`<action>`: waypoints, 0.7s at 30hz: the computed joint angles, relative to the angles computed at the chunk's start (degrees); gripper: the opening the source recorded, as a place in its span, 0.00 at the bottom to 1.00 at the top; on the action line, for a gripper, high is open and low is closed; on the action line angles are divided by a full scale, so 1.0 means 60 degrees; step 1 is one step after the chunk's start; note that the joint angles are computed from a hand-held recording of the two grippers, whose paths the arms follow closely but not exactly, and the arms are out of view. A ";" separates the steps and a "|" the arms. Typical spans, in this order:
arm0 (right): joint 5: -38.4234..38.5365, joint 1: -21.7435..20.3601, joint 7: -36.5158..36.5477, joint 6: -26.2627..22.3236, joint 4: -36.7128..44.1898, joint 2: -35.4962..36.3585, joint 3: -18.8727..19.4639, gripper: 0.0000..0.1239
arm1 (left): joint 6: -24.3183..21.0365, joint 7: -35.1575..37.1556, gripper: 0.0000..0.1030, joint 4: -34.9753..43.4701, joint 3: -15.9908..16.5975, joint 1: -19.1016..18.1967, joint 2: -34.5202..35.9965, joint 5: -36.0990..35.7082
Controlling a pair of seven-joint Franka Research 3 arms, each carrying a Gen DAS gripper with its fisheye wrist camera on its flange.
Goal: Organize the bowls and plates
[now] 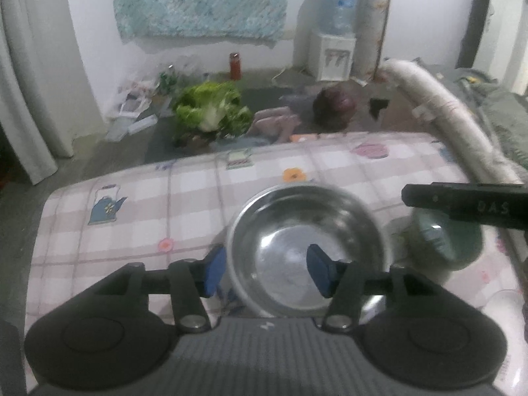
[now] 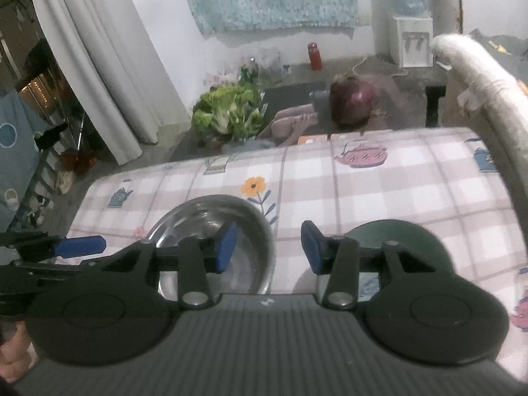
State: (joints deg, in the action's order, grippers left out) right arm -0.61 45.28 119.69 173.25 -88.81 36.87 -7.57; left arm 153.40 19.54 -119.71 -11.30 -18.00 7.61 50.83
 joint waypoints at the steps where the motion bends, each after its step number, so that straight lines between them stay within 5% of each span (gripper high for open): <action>1: -0.0048 0.0075 0.0031 0.0108 -0.0285 -0.0203 -0.0109 0.35 | 0.0085 -0.0027 0.56 -0.0014 -0.0022 -0.0027 -0.0044 0.0039; 16: -0.0892 0.0998 0.0891 0.1083 -0.4214 -0.2824 -0.1801 0.36 | 0.1094 0.0959 0.66 0.1233 -0.0173 -0.0788 0.1076 -0.0787; 21: -0.0091 -0.0699 0.0263 0.1064 -0.4266 -0.2730 -0.0289 0.36 | 0.0678 0.1461 0.63 0.2503 -0.0085 -0.1246 0.2198 -0.1339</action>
